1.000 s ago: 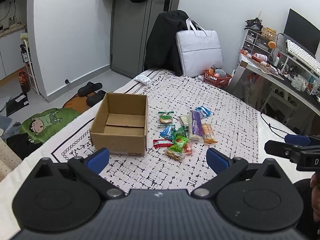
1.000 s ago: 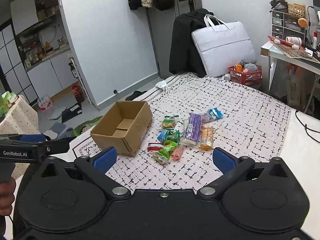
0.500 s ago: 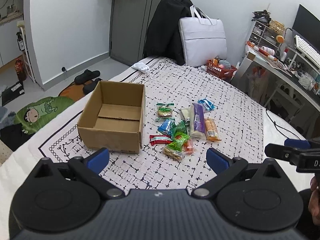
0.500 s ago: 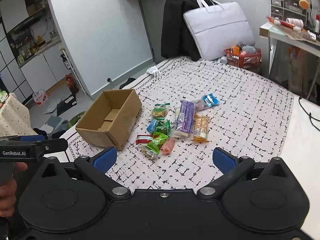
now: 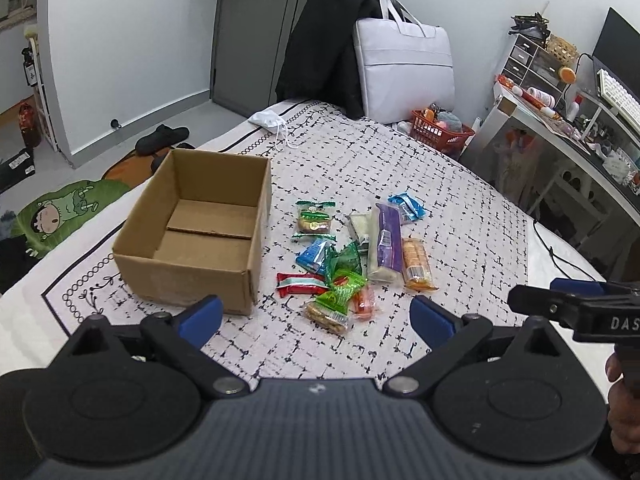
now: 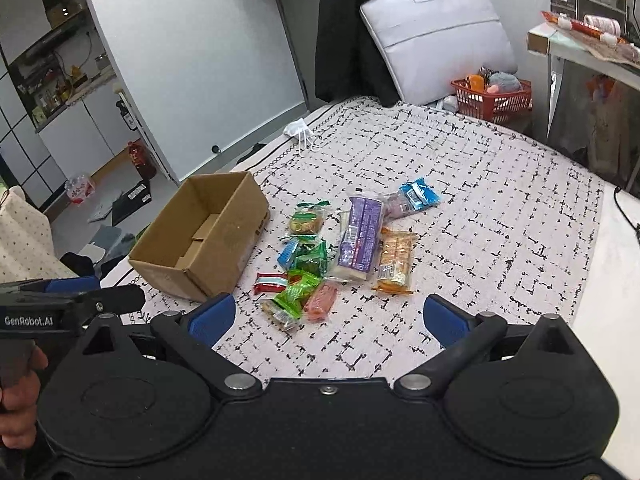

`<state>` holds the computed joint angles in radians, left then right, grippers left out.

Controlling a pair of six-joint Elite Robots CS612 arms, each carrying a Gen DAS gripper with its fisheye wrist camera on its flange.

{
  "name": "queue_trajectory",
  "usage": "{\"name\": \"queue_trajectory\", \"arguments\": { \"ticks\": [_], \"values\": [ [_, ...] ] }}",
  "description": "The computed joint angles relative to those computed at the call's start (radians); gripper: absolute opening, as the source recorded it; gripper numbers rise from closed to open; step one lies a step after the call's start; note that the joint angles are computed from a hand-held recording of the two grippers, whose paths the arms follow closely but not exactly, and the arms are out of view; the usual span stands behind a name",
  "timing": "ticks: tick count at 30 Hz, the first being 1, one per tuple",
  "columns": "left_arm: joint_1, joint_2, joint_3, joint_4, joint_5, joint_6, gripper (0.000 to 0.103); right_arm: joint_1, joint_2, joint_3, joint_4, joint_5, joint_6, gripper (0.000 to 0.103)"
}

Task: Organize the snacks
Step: 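Grasp the clear dark-filled packet with the left tool while the right tool grasps the orange bread packet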

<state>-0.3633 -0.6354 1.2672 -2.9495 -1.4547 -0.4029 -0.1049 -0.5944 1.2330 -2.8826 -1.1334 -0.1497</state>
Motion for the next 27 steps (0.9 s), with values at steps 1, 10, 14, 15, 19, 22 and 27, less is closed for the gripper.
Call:
{"name": "queue_trajectory", "arguments": {
  "ticks": [1, 10, 14, 15, 19, 22, 27],
  "values": [
    [-0.001, 0.006, -0.008, 0.003, -0.001, 0.001, 0.100, 0.000, 0.007, -0.011, 0.009, -0.002, 0.004, 0.098],
    [0.000, 0.057, -0.077, 0.045, -0.017, -0.033, 0.090, -0.004, 0.070, -0.105, 0.079, 0.001, 0.046, 0.089],
    [0.000, 0.083, -0.113, 0.085, -0.019, -0.064, 0.081, -0.009, 0.100, -0.153, 0.126, 0.034, 0.045, 0.081],
    [0.000, 0.089, -0.122, 0.095, -0.019, -0.071, 0.080, -0.010, 0.108, -0.164, 0.132, 0.043, 0.047, 0.080],
    [0.001, 0.117, -0.163, 0.142, -0.025, -0.116, 0.068, -0.008, 0.140, -0.216, 0.180, 0.035, 0.064, 0.071],
    [0.001, 0.140, -0.194, 0.169, -0.026, -0.138, 0.062, -0.007, 0.159, -0.246, 0.207, 0.027, 0.059, 0.069],
    [0.001, 0.182, -0.260, 0.235, -0.044, -0.168, 0.053, -0.003, 0.198, -0.308, 0.243, 0.016, 0.035, 0.068]
  ]
}}
